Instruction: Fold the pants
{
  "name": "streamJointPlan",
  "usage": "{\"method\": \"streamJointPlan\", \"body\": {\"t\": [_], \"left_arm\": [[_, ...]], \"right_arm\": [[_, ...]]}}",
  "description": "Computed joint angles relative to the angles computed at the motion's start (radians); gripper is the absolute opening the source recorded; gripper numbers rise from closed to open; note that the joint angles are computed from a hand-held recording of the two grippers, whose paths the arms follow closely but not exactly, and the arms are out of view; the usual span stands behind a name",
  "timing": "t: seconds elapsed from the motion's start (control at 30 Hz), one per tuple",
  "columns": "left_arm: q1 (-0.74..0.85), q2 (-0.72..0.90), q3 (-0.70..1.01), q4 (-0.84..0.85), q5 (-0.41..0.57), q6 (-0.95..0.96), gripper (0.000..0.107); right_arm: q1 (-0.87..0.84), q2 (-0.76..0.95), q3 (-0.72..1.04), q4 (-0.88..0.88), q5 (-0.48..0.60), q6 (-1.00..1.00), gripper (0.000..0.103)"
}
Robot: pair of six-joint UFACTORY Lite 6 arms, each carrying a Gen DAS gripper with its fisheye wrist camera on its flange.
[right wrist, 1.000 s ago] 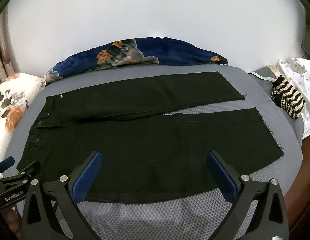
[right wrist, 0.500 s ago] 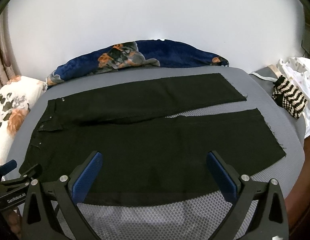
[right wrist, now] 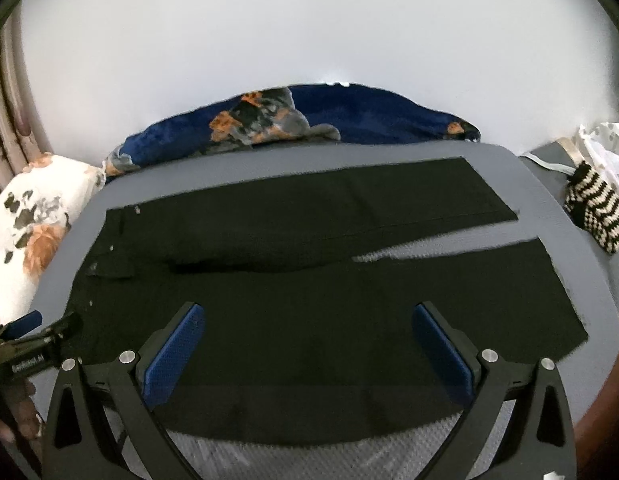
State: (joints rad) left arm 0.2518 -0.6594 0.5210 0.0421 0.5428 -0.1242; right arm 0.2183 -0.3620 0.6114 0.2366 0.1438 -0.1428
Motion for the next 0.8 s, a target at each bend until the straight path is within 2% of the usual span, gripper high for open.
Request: {"method": "streamJointPlan", "body": {"t": [0.17,0.27,0.37,0.43,0.57,0.7,0.73,0.8], "left_arm": [[0.291,0.277,0.155,-0.407,-0.075,0.523,0.100],[0.422,0.482,0.290,-0.648,-0.062,0.810,0.095],[0.494,0.649,0.423,-0.805,-0.015,0.982,0.087],[0.522,0.762,0.526,-0.856,0.023,1.032,0.081],[0.563,1.021,0.779,-0.958,0.140,1.108,0.069],[0.577,1.297,1.090,-0.975,0.275,1.088,0.053],[0.575,1.378,1.191,-0.960,0.309,1.056,0.052],[0.570,1.494,1.343,-0.935,0.359,1.003,0.050]], "right_arm": [[-0.021,0.167,0.158,0.480,-0.004,-0.497,0.103],[-0.007,0.298,0.276,0.517,-0.014,-0.541,0.103],[0.002,0.447,0.424,0.650,0.020,-0.665,0.103],[0.010,0.535,0.512,0.724,0.044,-0.726,0.103],[0.034,0.692,0.668,0.732,0.071,-0.715,0.103],[0.070,0.862,0.853,0.500,0.096,-0.482,0.103],[0.084,0.921,0.920,0.417,0.107,-0.399,0.103],[0.085,0.981,0.987,0.376,0.140,-0.356,0.103]]}}
